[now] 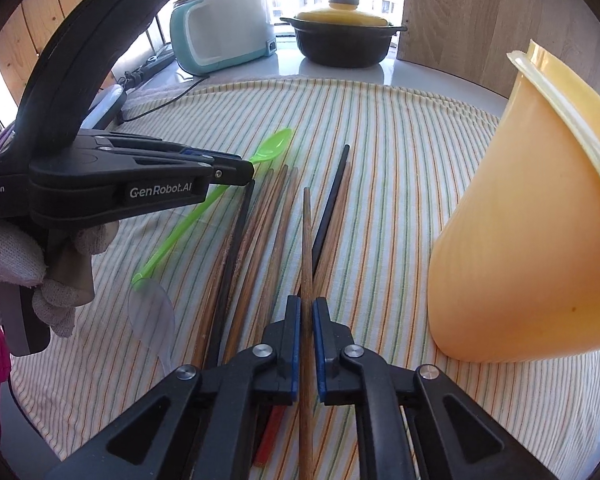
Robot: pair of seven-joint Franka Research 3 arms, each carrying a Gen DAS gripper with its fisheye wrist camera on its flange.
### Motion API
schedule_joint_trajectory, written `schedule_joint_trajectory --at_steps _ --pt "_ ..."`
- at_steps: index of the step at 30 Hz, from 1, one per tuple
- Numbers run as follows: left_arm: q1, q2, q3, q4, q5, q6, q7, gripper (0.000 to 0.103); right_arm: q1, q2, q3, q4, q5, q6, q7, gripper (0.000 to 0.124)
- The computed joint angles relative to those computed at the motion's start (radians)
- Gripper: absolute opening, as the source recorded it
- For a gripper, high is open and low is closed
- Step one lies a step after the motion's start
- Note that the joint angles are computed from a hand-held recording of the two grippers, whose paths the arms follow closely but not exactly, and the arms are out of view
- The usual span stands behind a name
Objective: Organize utensils
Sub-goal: 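Close the left tool on the spoon handle while the right tool grips one wooden chopstick, then carry the spoon with the left tool while the right tool carries the chopstick to the yellow container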
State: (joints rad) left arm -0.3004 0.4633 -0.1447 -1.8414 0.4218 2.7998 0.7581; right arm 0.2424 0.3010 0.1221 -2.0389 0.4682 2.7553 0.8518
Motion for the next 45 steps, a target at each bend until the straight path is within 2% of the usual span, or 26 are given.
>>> schedule_joint_trajectory --at_steps 7,11,15,20,24,27,33,38,45 --pt "-0.003 -0.036 0.012 -0.041 0.014 0.030 -0.033 0.004 -0.030 -0.058 0.040 -0.028 0.131 0.001 -0.122 0.004" --pt "-0.004 -0.064 0.020 -0.072 0.027 0.044 -0.064 0.004 -0.029 -0.094 0.042 -0.048 0.208 -0.001 -0.196 0.004" --pt "-0.007 -0.110 0.030 -0.123 0.050 0.091 -0.114 0.004 -0.027 -0.128 0.039 -0.063 0.298 0.004 -0.283 0.004" --pt "-0.046 -0.185 0.078 -0.191 0.159 0.162 -0.256 0.004 -0.026 -0.164 0.029 -0.076 0.438 -0.014 -0.406 0.004" --pt "-0.108 -0.240 0.148 -0.219 0.366 0.214 -0.477 0.004 -0.022 -0.196 0.014 -0.093 0.555 -0.025 -0.515 0.004" --pt "-0.130 -0.260 0.173 -0.212 0.507 0.231 -0.636 0.004 -0.018 -0.223 -0.002 -0.105 0.649 -0.039 -0.595 0.004" --pt "-0.129 -0.280 0.146 -0.169 0.691 0.187 -0.814 0.004 -0.015 -0.265 -0.040 -0.115 0.752 -0.085 -0.678 0.004" --pt "-0.110 -0.289 0.087 -0.129 0.783 0.127 -0.873 0.004 -0.016 -0.305 -0.065 -0.123 0.816 -0.115 -0.736 0.003" --pt "-0.070 -0.275 0.015 -0.061 0.883 0.100 -0.952 0.004 -0.029 -0.351 -0.102 -0.114 0.840 -0.182 -0.745 0.004"
